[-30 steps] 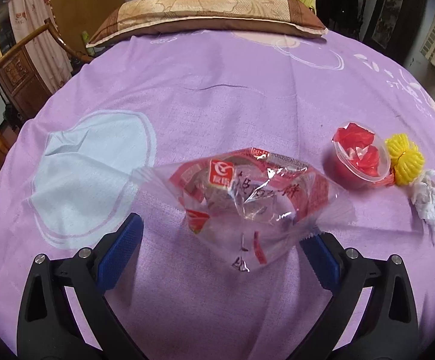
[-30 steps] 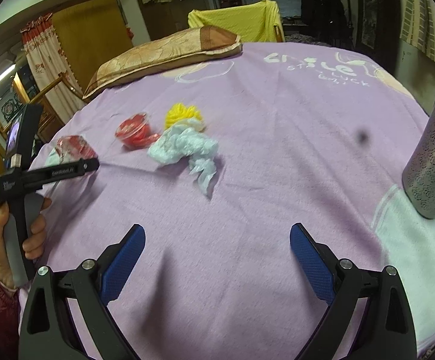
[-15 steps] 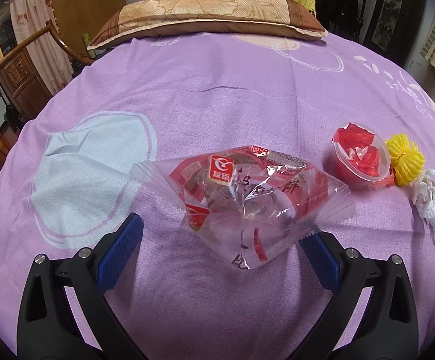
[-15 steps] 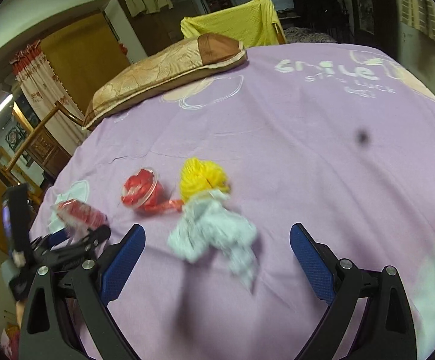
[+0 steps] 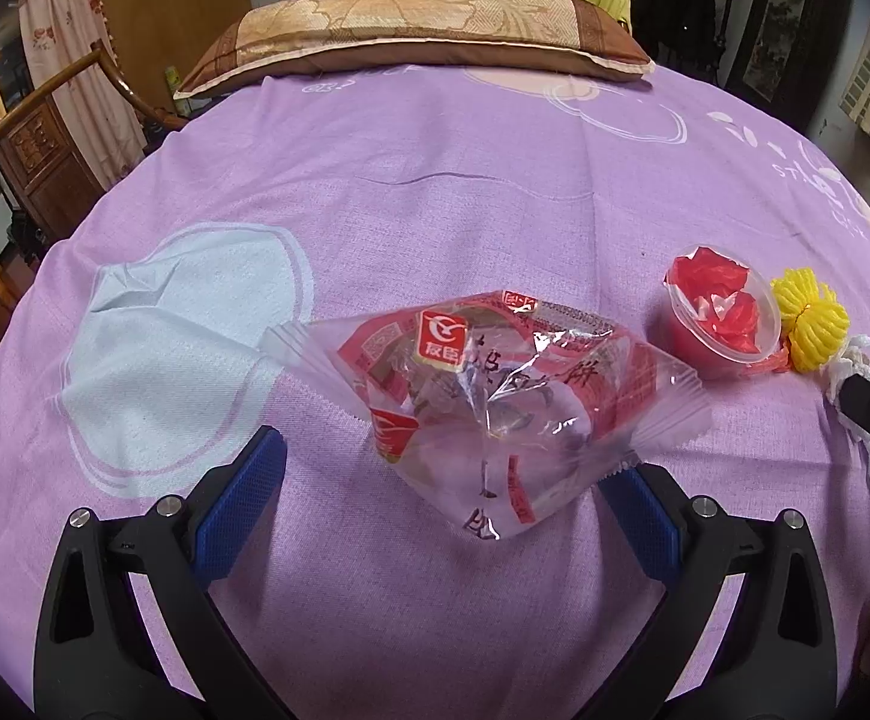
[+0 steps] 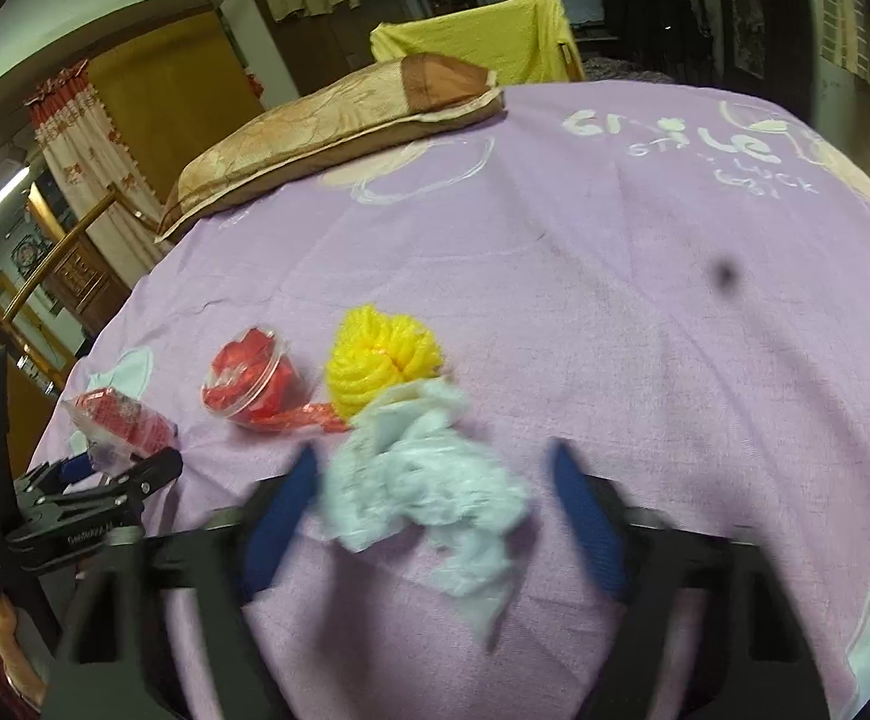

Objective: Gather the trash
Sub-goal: 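Grasp the white crumpled tissue with the right tool, then lift the snack bag with the left tool while the right tool carries the tissue toward the wastebasket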

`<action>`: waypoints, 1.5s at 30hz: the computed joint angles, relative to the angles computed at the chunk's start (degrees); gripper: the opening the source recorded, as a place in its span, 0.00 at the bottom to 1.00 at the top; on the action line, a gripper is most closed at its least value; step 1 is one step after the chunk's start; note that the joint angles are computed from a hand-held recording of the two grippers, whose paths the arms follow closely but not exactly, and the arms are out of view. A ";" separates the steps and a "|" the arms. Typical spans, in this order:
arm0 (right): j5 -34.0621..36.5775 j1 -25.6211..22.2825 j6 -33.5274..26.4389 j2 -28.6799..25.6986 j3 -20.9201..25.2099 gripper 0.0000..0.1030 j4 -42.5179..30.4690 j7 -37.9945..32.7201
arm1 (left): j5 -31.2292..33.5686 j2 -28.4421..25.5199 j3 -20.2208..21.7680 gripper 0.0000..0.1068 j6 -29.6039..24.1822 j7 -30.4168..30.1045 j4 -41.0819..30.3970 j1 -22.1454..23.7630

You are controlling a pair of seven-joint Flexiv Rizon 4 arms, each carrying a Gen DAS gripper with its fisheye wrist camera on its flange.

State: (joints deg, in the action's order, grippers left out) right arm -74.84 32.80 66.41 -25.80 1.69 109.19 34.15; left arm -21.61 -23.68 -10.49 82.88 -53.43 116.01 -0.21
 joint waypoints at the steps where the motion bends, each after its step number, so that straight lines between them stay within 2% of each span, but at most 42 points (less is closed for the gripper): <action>1: 0.31 -0.04 0.04 -0.02 0.16 0.37 -0.01 -0.51 | -0.04 0.15 -0.18 0.91 -0.82 0.40 -0.15 0.29; 2: -0.02 -0.20 0.80 0.15 0.10 0.31 0.18 -0.13 | -0.26 0.27 -0.32 0.91 -1.53 0.68 -0.32 0.49; 5: -4.54 -0.44 2.20 2.25 -0.34 0.30 1.53 5.02 | -5.32 1.06 -4.55 0.91 -2.52 4.05 0.52 3.94; 8: -7.27 -0.80 1.51 4.06 1.06 0.31 2.40 6.59 | -12.07 1.80 -8.78 0.91 -1.57 8.67 1.69 6.77; 11: -6.09 -0.73 0.18 4.39 2.97 0.33 2.40 4.87 | -17.80 2.36 -11.06 0.91 -0.73 12.55 2.39 7.84; 18: 0.49 1.66 -1.90 3.79 4.77 0.35 2.55 -1.93 | -24.66 2.84 -8.42 0.91 -4.49 16.72 1.50 4.91; 23: 0.30 2.45 -1.62 4.39 4.02 0.36 3.32 -0.98 | -38.10 3.12 -12.84 0.91 -0.24 28.03 1.58 4.75; 24: 0.39 2.48 -1.64 4.37 4.03 0.36 3.35 -1.02 | -37.93 2.42 -12.03 0.91 1.22 28.59 1.00 3.48; 26: 1.20 2.47 -1.50 4.08 4.18 0.36 3.20 -1.87 | -31.56 0.50 -6.50 0.91 1.44 23.72 -0.95 -0.50; 27: 1.56 2.49 -1.32 3.91 4.16 0.36 3.09 -2.32 | -26.59 -0.49 -2.84 0.91 -0.59 19.22 -2.38 -2.34; 29: 2.29 2.75 -1.40 3.71 4.12 0.36 2.94 -3.14 | -22.19 -1.22 -0.28 0.91 -5.10 13.88 -4.13 -2.51; 31: 2.72 2.91 -1.29 3.67 3.97 0.36 2.94 -3.52 | -23.02 -1.09 -1.82 0.91 -7.18 12.49 -4.32 -0.28; 34: 3.02 3.16 -1.23 3.67 3.74 0.36 2.95 -3.69 | -24.72 -0.73 -3.61 0.89 -6.87 13.33 -3.76 1.36; 39: 4.04 3.40 -1.47 3.54 3.73 0.36 2.85 -4.72 | -26.86 0.06 -5.18 0.68 -6.78 17.10 -2.73 2.16; 42: 4.35 3.61 -1.42 3.41 3.58 0.36 2.78 -5.00 | -30.08 0.77 -6.60 0.59 -6.74 21.14 -2.03 2.66; 45: 3.32 3.84 -1.43 3.73 3.25 0.36 2.99 -3.88 | -35.18 1.81 -7.56 0.55 -6.37 25.84 -1.22 2.50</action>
